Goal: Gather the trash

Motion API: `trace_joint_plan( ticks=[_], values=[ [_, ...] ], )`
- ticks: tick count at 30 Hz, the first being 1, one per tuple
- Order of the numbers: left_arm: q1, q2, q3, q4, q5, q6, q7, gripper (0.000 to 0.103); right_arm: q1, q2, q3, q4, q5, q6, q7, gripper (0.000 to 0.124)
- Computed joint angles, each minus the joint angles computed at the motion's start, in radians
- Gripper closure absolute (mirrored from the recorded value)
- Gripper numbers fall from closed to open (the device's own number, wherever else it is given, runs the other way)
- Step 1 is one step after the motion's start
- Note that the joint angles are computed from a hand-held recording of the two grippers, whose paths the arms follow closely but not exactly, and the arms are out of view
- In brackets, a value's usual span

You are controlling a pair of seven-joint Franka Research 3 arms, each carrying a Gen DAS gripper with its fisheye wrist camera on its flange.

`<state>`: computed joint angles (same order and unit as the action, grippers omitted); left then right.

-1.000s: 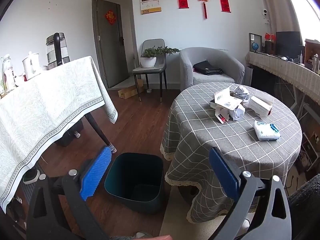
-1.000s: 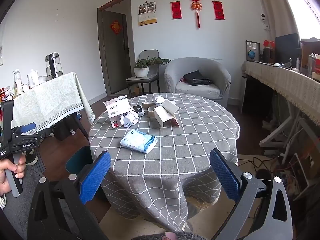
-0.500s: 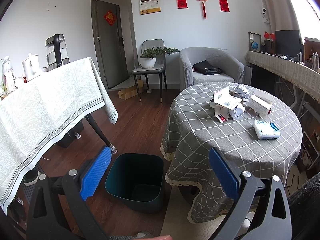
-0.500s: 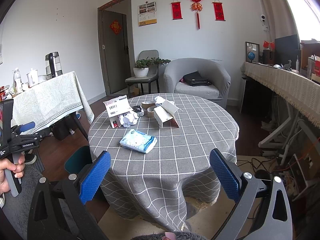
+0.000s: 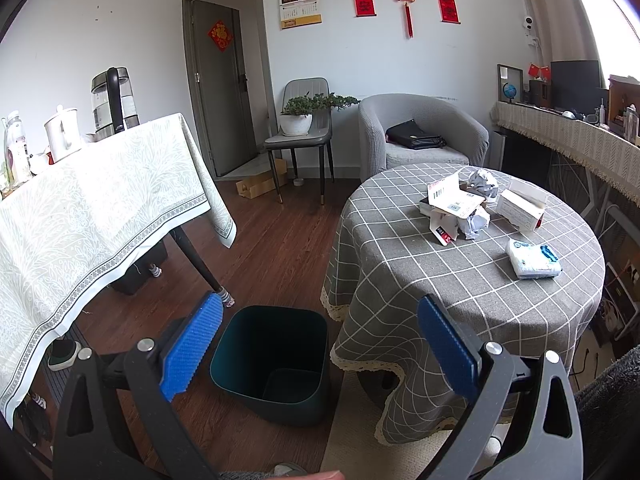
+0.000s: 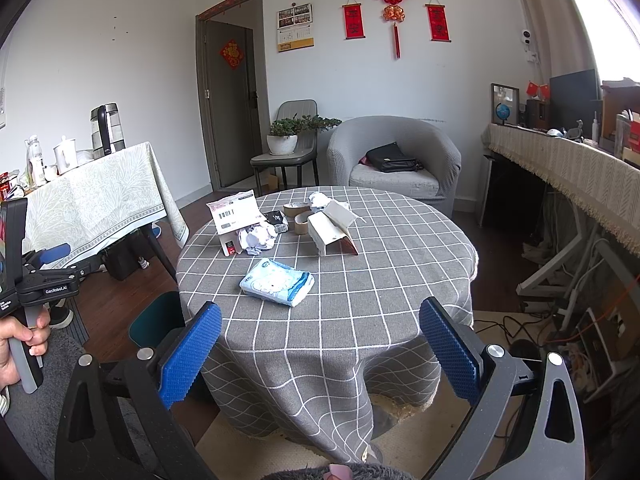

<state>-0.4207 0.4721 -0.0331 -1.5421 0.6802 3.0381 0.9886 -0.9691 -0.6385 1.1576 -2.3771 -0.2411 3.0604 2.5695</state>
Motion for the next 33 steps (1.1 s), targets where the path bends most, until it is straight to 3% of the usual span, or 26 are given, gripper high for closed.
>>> trace_joint_plan(
  ticks=[33],
  values=[
    [-0.011,0.003,0.01,0.0,0.011,0.0,-0.012,0.003,-0.004,0.0,0.004,0.0,-0.001,0.002,0.004,0.024]
  ],
)
